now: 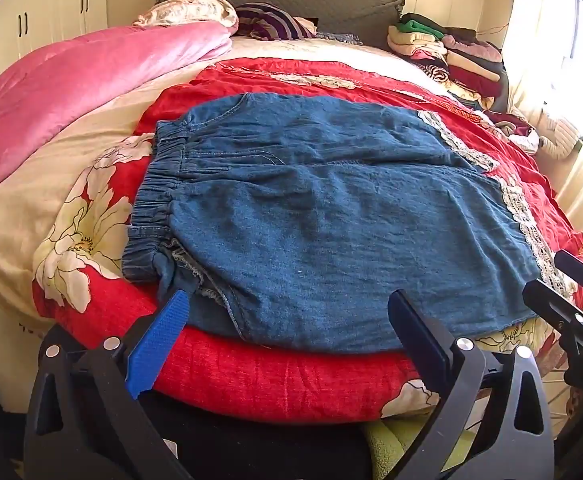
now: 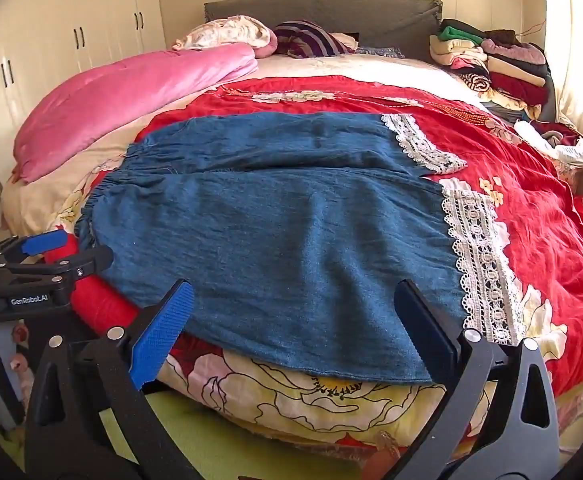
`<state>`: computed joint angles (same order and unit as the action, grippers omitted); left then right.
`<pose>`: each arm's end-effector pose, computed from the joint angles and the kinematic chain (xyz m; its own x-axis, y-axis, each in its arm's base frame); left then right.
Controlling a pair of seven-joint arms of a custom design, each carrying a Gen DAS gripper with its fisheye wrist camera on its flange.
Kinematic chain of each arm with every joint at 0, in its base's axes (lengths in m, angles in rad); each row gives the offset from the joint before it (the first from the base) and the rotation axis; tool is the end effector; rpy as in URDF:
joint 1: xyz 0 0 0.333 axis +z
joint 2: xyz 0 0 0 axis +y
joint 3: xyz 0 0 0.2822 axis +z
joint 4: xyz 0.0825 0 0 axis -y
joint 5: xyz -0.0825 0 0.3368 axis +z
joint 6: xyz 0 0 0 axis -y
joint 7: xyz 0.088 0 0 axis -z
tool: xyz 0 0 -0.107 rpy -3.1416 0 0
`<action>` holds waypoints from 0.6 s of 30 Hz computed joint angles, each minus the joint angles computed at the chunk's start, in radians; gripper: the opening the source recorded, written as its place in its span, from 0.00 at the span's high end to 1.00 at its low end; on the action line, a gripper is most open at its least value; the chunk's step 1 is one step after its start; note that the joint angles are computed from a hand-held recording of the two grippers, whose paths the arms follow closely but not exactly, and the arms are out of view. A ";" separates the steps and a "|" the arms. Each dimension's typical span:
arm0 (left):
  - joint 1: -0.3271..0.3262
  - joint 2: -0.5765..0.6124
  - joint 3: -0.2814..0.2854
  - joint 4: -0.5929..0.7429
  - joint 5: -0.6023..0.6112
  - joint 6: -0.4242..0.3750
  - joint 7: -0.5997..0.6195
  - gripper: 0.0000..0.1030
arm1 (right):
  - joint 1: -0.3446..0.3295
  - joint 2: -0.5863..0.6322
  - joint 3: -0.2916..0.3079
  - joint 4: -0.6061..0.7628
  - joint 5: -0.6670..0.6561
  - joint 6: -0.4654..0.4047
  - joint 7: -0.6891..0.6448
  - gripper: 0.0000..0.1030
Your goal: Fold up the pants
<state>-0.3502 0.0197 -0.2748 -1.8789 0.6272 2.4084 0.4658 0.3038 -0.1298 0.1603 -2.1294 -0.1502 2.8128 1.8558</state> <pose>0.4591 -0.3254 0.5343 0.0901 -0.9934 0.0713 -0.7486 -0.1148 -0.6530 0.4638 0.2445 0.5473 0.3235 -0.9449 -0.0503 -0.6597 -0.1871 -0.7278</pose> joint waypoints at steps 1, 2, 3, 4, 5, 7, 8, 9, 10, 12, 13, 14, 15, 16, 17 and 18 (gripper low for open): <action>0.000 0.000 0.000 0.000 -0.002 0.001 0.000 0.04 | 0.000 0.000 -0.002 0.002 0.003 -0.001 -0.005 0.08; 0.000 0.001 0.000 0.002 0.000 -0.001 -0.002 0.04 | -0.001 0.000 -0.004 0.003 0.004 -0.002 -0.008 0.08; 0.000 0.003 0.000 0.004 0.000 -0.002 -0.003 0.04 | -0.001 0.001 -0.008 0.005 0.011 -0.003 -0.018 0.08; 0.000 0.005 0.000 0.006 0.000 -0.003 -0.003 0.04 | 0.000 0.006 -0.011 0.005 0.019 0.000 -0.028 0.08; -0.001 0.007 0.001 0.009 0.001 -0.005 -0.004 0.04 | -0.001 0.006 -0.011 0.004 0.019 0.002 -0.028 0.08; 0.000 -0.001 0.002 -0.002 0.004 0.010 -0.008 0.04 | 0.000 0.006 -0.011 0.000 0.025 0.006 -0.037 0.08; 0.001 0.000 0.002 -0.001 0.004 0.009 -0.007 0.04 | 0.000 0.006 -0.011 0.000 0.024 0.006 -0.039 0.08; 0.001 0.000 0.002 0.000 0.005 0.011 -0.008 0.04 | 0.000 0.006 -0.011 0.001 0.026 0.006 -0.041 0.08; 0.001 0.001 0.001 0.001 0.005 0.011 -0.009 0.04 | 0.000 0.006 -0.011 -0.001 0.029 0.007 -0.042 0.08; -0.001 0.006 0.000 0.010 0.011 0.004 -0.012 0.04 | -0.001 0.004 -0.010 -0.003 0.027 0.010 -0.043 0.08; -0.002 -0.004 -0.001 0.006 0.004 0.001 -0.011 0.04 | -0.002 0.005 -0.009 -0.003 0.025 0.011 -0.041 0.08; -0.003 -0.004 -0.002 0.009 0.002 0.000 -0.010 0.04 | -0.003 0.005 -0.009 -0.003 0.024 0.010 -0.041 0.08; -0.003 -0.003 -0.003 0.011 0.001 -0.001 -0.010 0.04 | -0.003 0.004 -0.009 -0.003 0.025 0.009 -0.041 0.08; -0.005 0.002 -0.004 0.016 0.007 -0.005 -0.015 0.04 | -0.002 0.003 -0.009 -0.004 0.026 0.010 -0.043 0.08; -0.006 0.007 -0.004 0.015 0.013 0.000 -0.022 0.04 | -0.002 0.004 -0.009 -0.003 0.028 0.008 -0.044 0.08; -0.007 0.008 -0.003 0.017 0.015 0.000 -0.025 0.04 | -0.003 0.005 -0.008 -0.002 0.024 0.006 -0.041 0.08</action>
<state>-0.3572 0.0278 -0.2781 -1.8624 0.6418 2.4081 0.4409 0.3005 -0.1251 0.1525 -2.1315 -0.1261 2.8185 1.8151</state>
